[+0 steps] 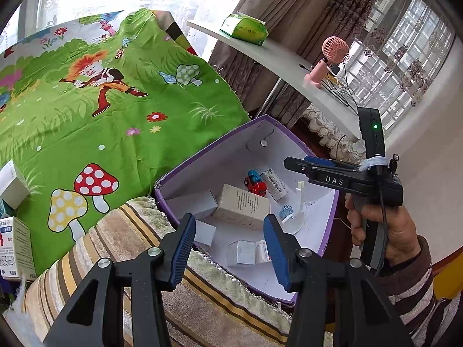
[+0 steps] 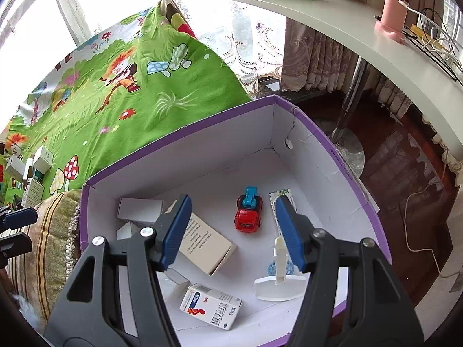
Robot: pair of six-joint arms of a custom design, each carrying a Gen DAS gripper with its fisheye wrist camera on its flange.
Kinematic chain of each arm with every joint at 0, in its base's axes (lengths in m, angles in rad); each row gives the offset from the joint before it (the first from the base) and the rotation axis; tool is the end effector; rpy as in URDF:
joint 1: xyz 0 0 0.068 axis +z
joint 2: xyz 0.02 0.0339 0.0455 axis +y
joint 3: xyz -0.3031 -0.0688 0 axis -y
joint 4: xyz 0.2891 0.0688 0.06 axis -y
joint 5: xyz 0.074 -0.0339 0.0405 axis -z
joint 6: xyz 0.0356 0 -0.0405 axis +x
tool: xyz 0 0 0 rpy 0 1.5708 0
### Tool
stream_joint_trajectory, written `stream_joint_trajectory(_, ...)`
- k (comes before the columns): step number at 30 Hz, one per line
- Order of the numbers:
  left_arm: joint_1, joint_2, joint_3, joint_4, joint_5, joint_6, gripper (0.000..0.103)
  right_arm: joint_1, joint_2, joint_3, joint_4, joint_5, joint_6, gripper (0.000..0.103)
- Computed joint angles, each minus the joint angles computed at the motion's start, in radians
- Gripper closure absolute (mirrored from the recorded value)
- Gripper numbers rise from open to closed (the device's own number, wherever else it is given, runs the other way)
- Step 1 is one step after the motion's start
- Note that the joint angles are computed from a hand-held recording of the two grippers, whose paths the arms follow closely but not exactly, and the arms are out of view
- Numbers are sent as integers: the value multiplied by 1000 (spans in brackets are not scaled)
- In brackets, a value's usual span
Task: Organize rigid objects
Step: 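Carry the white cube box and red toy car into the storage box and open both tools, then move both open tools back over the pile of boxes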
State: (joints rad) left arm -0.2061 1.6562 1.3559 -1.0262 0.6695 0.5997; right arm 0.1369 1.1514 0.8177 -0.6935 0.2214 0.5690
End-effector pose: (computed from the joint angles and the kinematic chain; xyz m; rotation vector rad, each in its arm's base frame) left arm 0.3522 -0.0962 0.2884 1.1448 2.3970 -0.8416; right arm 0.2444 0.0258 0.2593 0.6257 2.4813 -0.0204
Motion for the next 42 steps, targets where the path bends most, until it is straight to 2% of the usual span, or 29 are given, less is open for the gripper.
stream_joint_trajectory(11, 85, 7, 23, -11, 58, -35, 53, 102, 17, 44, 5, 8, 40, 39)
stream_joint_trajectory(19, 169, 24, 52, -31, 101, -43, 53, 196, 90, 119, -20, 42, 56, 39)
stream_joint_trajectory(28, 311, 70, 113, -72, 139, -33, 52, 287, 173, 197, 9, 17, 69, 38)
stream_joint_trajectory(36, 464, 146, 205, -91, 128, -17, 42, 354, 254, 269, 38, 2, 80, 37)
stream_joint_trajectory(42, 560, 226, 292, -102, 62, 13, 33, 415, 350, 363, 25, 16, 53, 37)
